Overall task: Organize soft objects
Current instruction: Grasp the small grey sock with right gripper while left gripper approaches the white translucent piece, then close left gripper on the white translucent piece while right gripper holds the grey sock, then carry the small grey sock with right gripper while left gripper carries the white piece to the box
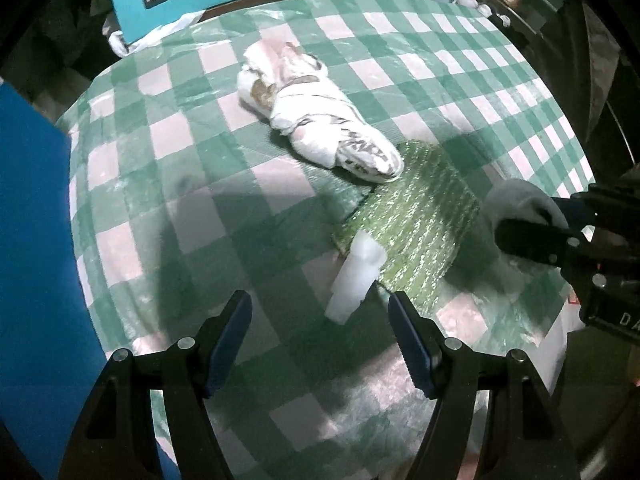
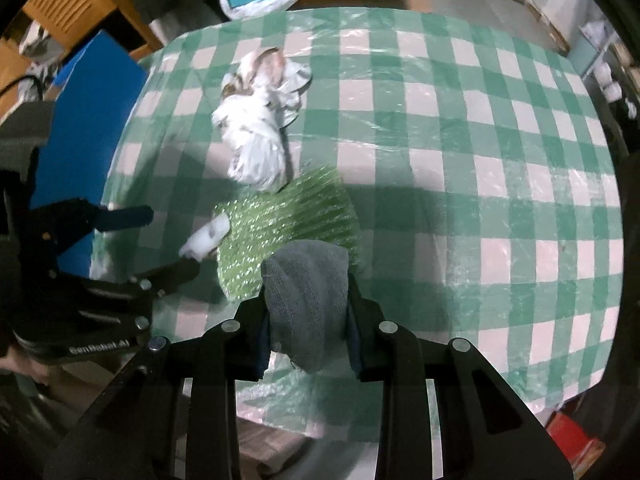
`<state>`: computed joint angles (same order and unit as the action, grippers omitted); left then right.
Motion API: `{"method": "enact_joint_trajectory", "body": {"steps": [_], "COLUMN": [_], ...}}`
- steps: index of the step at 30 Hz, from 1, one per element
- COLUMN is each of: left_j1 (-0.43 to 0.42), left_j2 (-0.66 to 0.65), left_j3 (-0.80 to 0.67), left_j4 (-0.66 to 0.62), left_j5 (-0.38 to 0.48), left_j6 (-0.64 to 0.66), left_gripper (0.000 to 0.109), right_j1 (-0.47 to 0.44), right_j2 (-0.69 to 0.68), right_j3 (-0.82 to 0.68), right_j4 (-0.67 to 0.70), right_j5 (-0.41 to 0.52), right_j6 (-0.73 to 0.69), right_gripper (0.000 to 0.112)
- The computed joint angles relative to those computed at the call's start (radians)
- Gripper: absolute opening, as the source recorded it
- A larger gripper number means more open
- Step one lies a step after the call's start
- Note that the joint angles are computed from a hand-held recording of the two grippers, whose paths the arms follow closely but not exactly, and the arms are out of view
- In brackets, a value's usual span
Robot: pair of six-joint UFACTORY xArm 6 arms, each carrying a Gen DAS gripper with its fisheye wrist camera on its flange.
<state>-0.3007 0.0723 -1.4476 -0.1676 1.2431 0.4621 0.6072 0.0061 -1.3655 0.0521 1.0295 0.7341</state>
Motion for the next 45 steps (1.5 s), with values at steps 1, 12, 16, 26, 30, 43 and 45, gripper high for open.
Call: {"method": "enact_joint_trajectory", "body": {"steps": [1, 12, 16, 26, 30, 43, 45], "left_j1": [-0.005, -0.025, -0.026, -0.019, -0.014, 0.03, 0.04], "left_j2": [0.002, 0.004, 0.007, -0.016, -0.038, -0.091, -0.097], "left_j3": [0.0, 0.023, 0.014, 0.004, 0.005, -0.026, -0.034], "left_j4": [0.004, 0.004, -0.013, -0.043, -0.049, -0.112, -0.11], "left_j5": [-0.004, -0.045, -0.027, -0.011, -0.007, 0.019, 0.018], "left_j6": [-0.001, 0.001, 0.019, 0.031, 0.037, 0.064, 0.065], "left_gripper": [0.072, 0.05, 0.023, 0.016, 0.016, 0.016, 0.016], "right_j1": [-0.004, -0.012, -0.015, -0.008, -0.004, 0.015, 0.02], "right_j2": [-0.001, -0.026, -0.04, -0.044, -0.052, -0.027, -0.017], "right_j3": [0.004, 0.049, 0.064, 0.059, 0.054, -0.035, -0.061], "right_j4": [0.004, 0.02, 0.024, 0.01, -0.006, -0.063, -0.075], "right_j5": [-0.004, -0.049, -0.054, -0.068, -0.068, -0.043, -0.036], "right_j6": [-0.002, 0.02, 0.015, 0.024, 0.034, 0.051, 0.054], "right_gripper": [0.028, 0.028, 0.028, 0.028, 0.028, 0.028, 0.028]}}
